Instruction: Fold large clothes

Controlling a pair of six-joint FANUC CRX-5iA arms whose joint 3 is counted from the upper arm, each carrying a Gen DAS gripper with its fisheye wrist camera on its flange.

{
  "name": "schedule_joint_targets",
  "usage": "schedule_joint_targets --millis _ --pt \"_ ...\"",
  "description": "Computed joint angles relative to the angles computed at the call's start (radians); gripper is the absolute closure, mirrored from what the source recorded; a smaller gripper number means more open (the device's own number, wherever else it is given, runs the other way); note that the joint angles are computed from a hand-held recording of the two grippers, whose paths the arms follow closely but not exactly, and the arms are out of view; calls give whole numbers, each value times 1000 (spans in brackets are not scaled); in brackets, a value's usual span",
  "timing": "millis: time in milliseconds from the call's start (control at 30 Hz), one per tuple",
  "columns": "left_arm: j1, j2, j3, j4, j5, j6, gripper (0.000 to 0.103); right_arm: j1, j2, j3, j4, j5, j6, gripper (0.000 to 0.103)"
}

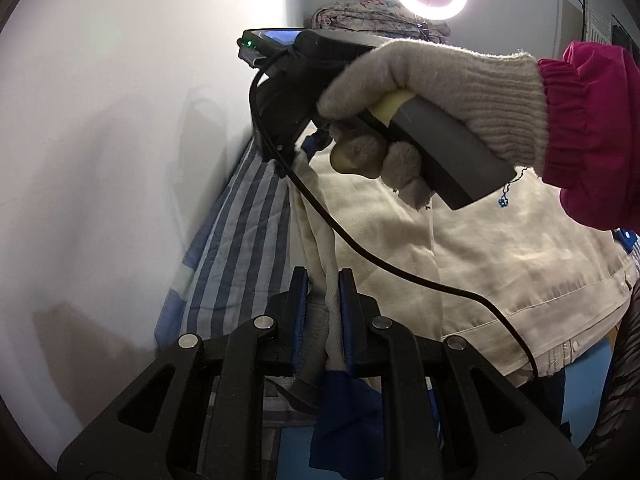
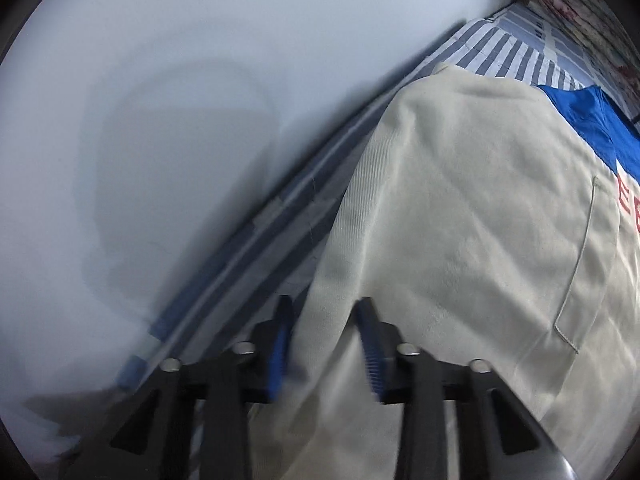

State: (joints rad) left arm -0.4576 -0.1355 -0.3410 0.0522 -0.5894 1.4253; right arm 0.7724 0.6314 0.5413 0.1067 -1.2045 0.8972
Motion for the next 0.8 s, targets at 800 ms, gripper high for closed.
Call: schedule_joint_targets --millis 800 --pt "-118 -83 8 202 -94 -223 101 -124 -686 -913 -122 868 -274 102"
